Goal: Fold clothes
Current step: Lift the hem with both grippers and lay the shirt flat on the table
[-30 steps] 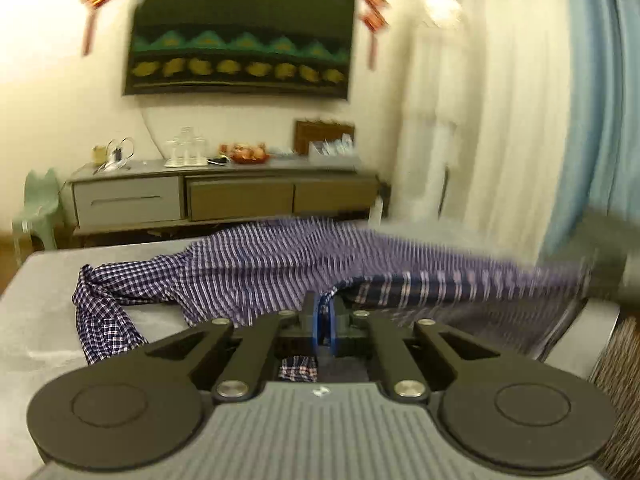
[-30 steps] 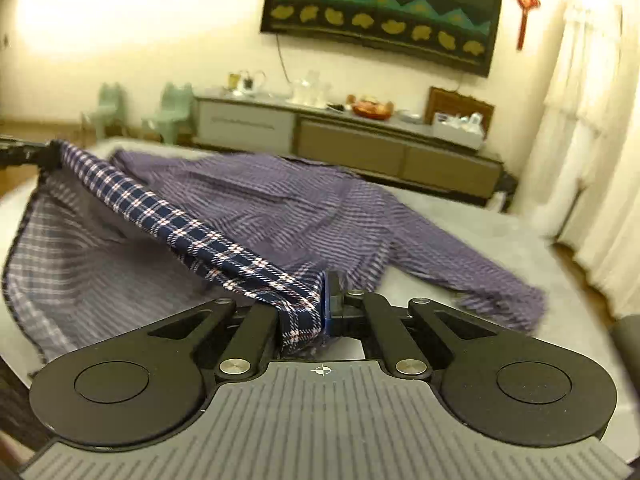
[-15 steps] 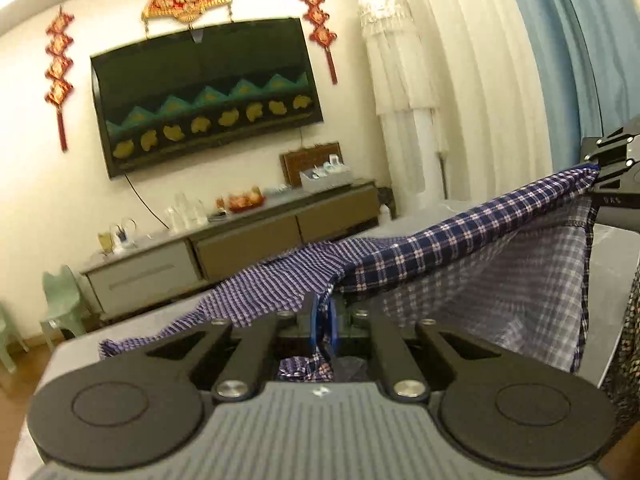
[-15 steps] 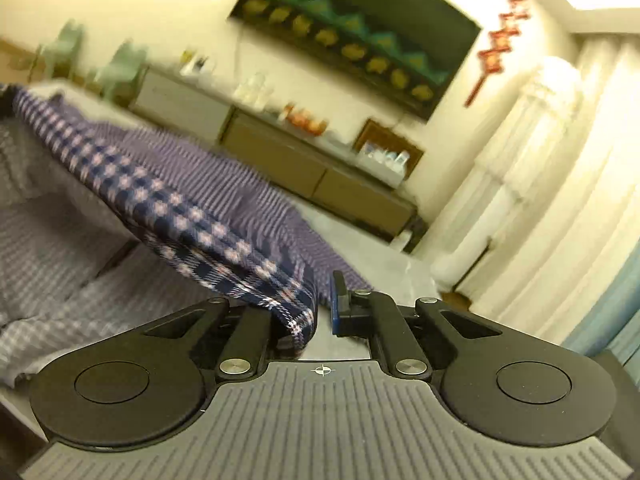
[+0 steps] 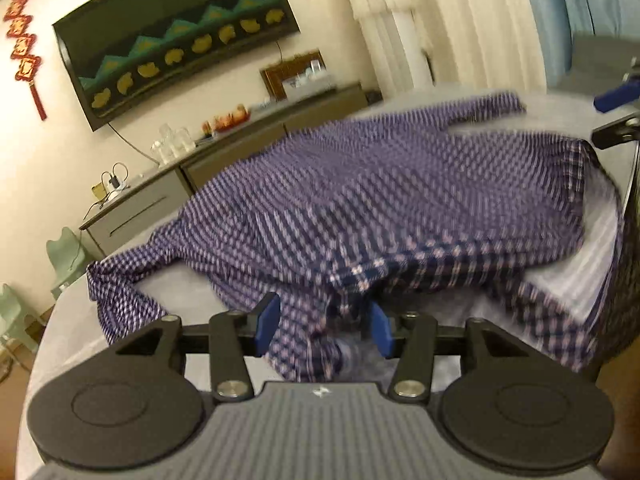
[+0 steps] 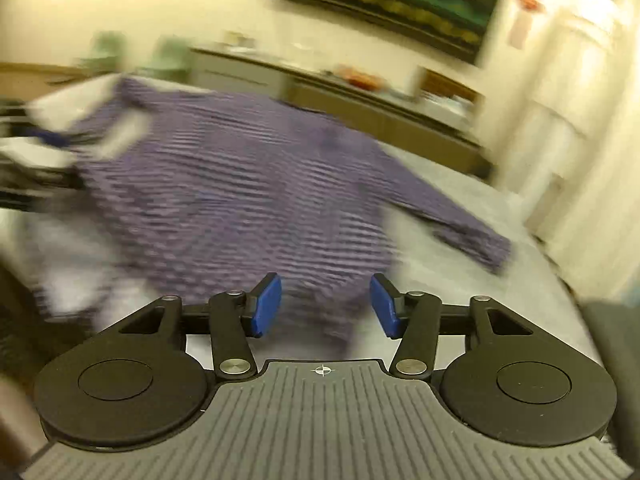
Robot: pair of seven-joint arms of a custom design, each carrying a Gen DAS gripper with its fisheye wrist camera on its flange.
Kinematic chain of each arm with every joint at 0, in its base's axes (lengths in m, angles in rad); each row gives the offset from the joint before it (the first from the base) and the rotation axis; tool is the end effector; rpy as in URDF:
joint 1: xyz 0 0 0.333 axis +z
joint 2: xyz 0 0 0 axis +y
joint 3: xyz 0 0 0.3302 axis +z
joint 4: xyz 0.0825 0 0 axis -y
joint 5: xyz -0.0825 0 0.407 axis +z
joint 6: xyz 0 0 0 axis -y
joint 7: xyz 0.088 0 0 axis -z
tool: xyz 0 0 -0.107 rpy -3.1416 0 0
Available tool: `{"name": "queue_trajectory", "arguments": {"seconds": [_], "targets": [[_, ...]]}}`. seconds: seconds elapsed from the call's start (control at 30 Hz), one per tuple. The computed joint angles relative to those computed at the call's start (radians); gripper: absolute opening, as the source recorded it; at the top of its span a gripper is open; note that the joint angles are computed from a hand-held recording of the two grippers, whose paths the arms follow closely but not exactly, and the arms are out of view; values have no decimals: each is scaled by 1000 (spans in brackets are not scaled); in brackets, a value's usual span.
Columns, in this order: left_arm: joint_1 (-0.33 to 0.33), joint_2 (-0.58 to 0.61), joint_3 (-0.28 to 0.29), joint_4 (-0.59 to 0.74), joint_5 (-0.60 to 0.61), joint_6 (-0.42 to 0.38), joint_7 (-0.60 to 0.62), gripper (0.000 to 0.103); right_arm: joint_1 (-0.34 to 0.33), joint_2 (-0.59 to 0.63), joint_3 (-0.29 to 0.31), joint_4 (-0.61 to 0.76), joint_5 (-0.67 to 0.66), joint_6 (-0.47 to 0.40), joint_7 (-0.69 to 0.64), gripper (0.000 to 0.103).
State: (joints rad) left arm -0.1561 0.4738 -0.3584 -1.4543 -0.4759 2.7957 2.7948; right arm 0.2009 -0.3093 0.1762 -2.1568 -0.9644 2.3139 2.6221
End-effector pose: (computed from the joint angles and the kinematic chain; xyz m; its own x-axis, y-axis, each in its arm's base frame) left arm 0.7048 -0.3045 0.5313 -0.8073 -0.4572 -0.3732 -0.0373 0.6706 -0.7409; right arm 0.4879 0.1864 0.5909 -0.2830 -0.9148 0.2882 -0.6257 -0.0517 -0.7783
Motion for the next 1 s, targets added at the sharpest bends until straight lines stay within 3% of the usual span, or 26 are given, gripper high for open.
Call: {"name": "queue_trajectory", "arguments": {"seconds": [0.03,0.13,0.17,0.23,0.3,0.37,0.43,0.47,0.53,0.57,0.63,0.7,0.8,0.83,0.87,0.9,1.0], "targets": [[-18,1,23,0,31,-6,-18,44,11,10,-4,-10,-5,50,-34,51],[-70,7,94,6,131,-18,-111,8,39,82,-22,18,39,147,-146,50],[-85,10,114,8,165,-20,-145,6,47,106,-38,26,85,178,-206,48],[-90,12,128,11,199,5,-191,4,53,145,-64,41,177,198,-301,45],[-95,-2,141,-16,219,87,-250,3,48,178,-84,58,258,178,-361,41],[-102,-27,158,-52,232,170,-325,3,30,171,-76,57,206,122,-321,39],[-55,-64,113,-94,185,208,-359,4,19,168,-54,73,101,-15,-235,36],[-53,-75,118,-106,184,202,-386,4,17,161,-45,74,51,-73,-193,36],[-47,-97,123,-125,183,185,-435,4,29,142,-40,64,21,-78,-174,37],[-30,-100,107,-126,178,158,-428,6,21,129,-29,52,6,-62,-167,37],[-24,-106,99,-133,186,137,-421,7,58,112,-61,29,89,103,-214,36],[-5,-124,73,-157,168,150,-390,10,88,118,-69,13,190,217,-359,41],[39,-135,15,-176,101,171,-306,13,96,170,-34,36,126,179,-501,60],[56,-137,-6,-181,73,175,-272,13,98,179,-33,41,129,156,-522,57],[69,-138,-23,-184,46,177,-239,13,100,189,-33,47,130,133,-541,49],[67,-133,-25,-176,35,173,-223,13,104,199,-33,54,131,110,-560,35],[60,-133,-23,-178,10,180,-187,13,108,193,-43,52,143,100,-570,16]]}}
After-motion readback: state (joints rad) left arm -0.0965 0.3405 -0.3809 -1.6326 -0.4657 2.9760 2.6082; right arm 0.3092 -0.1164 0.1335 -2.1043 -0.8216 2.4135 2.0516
